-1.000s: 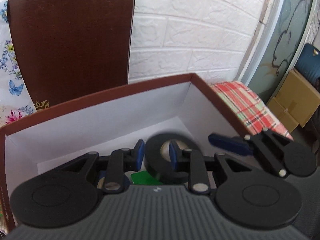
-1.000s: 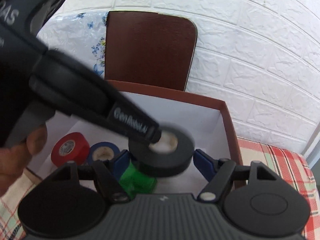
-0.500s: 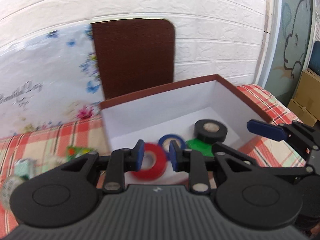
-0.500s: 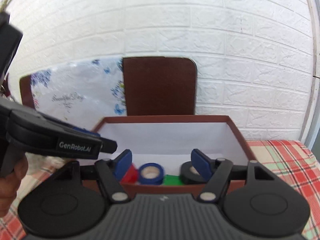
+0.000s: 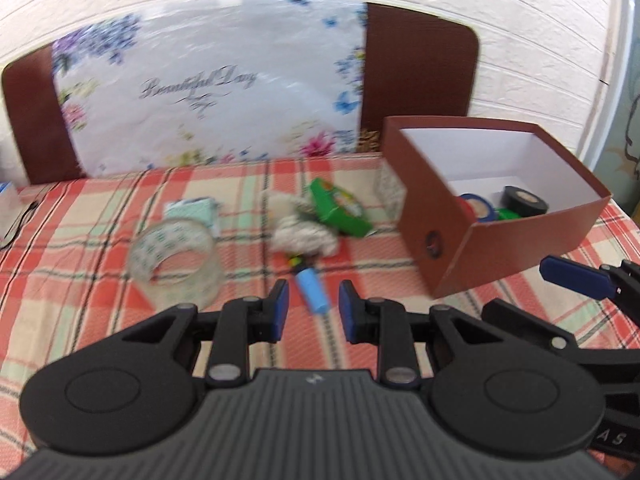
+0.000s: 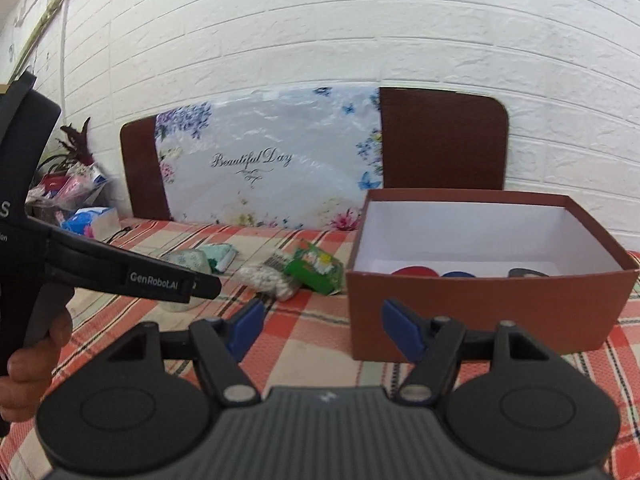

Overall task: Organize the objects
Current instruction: 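Grasp the clear packing tape roll with the left gripper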

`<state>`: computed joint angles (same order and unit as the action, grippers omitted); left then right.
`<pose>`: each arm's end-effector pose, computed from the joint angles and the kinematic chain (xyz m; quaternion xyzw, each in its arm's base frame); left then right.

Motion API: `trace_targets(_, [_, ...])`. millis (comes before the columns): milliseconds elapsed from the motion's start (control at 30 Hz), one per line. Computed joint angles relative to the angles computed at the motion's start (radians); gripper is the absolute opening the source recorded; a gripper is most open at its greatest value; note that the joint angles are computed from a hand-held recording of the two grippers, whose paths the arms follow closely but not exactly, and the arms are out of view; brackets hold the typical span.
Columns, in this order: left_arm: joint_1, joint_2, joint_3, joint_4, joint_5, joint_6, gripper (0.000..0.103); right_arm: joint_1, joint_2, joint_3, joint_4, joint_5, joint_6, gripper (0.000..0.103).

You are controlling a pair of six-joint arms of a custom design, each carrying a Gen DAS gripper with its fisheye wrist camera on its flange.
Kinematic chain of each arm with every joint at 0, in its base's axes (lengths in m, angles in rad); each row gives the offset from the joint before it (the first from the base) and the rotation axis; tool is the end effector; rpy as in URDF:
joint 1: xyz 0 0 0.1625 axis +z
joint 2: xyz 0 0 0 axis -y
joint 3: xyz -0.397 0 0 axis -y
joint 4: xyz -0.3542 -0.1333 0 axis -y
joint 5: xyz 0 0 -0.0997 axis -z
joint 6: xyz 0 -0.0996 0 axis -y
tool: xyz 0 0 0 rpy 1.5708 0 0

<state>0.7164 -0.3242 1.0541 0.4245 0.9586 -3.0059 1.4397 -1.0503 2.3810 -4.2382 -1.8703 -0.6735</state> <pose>-0.3139 -0.5259 -0.0621 0.3884 0.8505 -0.2882 0.2067 0.0511 -0.4075 0.2378 0.1188 -0.7725 0.5180 0.3477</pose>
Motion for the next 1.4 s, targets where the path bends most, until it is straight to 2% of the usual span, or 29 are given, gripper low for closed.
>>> trace_targets(167, [0.096,-0.091,0.119,-0.081,-0.027,0.006,0.029,0.054,0.077,-0.061,0.067,-0.037,-0.029,0.067])
trace_targets(267, [0.151,-0.121,0.165,-0.153,-0.099,0.045,0.029,0.076,0.117,-0.108,0.128,-0.050,-0.039,0.066])
trace_targets(400, [0.227,-0.154,0.216,-0.253,-0.139,0.085,0.030,0.098,0.165,-0.197,0.240,-0.060,-0.011,0.065])
trace_targets(533, [0.268,-0.242,0.382,-0.495,-0.044,0.196,0.031,0.123,0.239,-0.332,0.349,-0.086,-0.045,0.066])
trace_targets(600, [0.276,-0.254,0.401,-0.520,-0.019,0.182,0.031,0.132,0.273,-0.412,0.413,-0.092,-0.039,0.066])
trace_targets(633, [0.279,-0.257,0.402,-0.524,-0.011,0.173,0.031,0.134,0.290,-0.452,0.440,-0.091,-0.021,0.068])
trace_targets(667, [0.283,-0.259,0.401,-0.525,-0.004,0.167,0.030,0.135,0.307,-0.493,0.462,-0.087,-0.002,0.074])
trace_targets(733, [0.287,-0.262,0.404,-0.531,0.007,0.166,0.030,0.133,0.334,-0.570,0.516,-0.081,0.056,0.073])
trace_targets(800, [0.294,-0.262,0.404,-0.536,0.017,0.166,0.030,0.133,0.362,-0.649,0.576,-0.098,0.110,0.061])
trace_targets(833, [0.294,-0.263,0.406,-0.538,0.019,0.164,0.030,0.139,0.388,-0.699,0.598,-0.144,0.114,0.056])
trace_targets(900, [0.300,-0.262,0.402,-0.537,0.028,0.162,0.030,0.143,0.424,-0.784,0.688,-0.231,0.133,0.017])
trace_targets(933, [0.302,-0.263,0.403,-0.537,0.032,0.161,0.030,0.139,0.430,-0.804,0.727,-0.249,0.152,0.016])
trace_targets(967, [0.303,-0.265,0.403,-0.536,0.036,0.159,0.030,0.138,0.430,-0.803,0.724,-0.254,0.157,0.013])
trace_targets(1067, [0.306,-0.268,0.405,-0.533,0.044,0.153,0.030,0.147,0.389,-0.732,0.694,-0.253,0.143,0.013])
trace_targets(1200, [0.304,-0.266,0.395,-0.513,0.041,0.159,0.031,0.160,0.260,-0.534,0.617,-0.231,0.115,0.013])
trace_targets(1300, [0.276,-0.253,0.362,-0.426,0.017,0.132,0.032,0.160,0.152,-0.373,0.572,-0.263,0.067,0.013])
trace_targets(1400, [0.236,-0.253,0.333,-0.293,0.124,0.022,0.032,0.145,0.086,-0.250,0.502,-0.311,0.038,0.015])
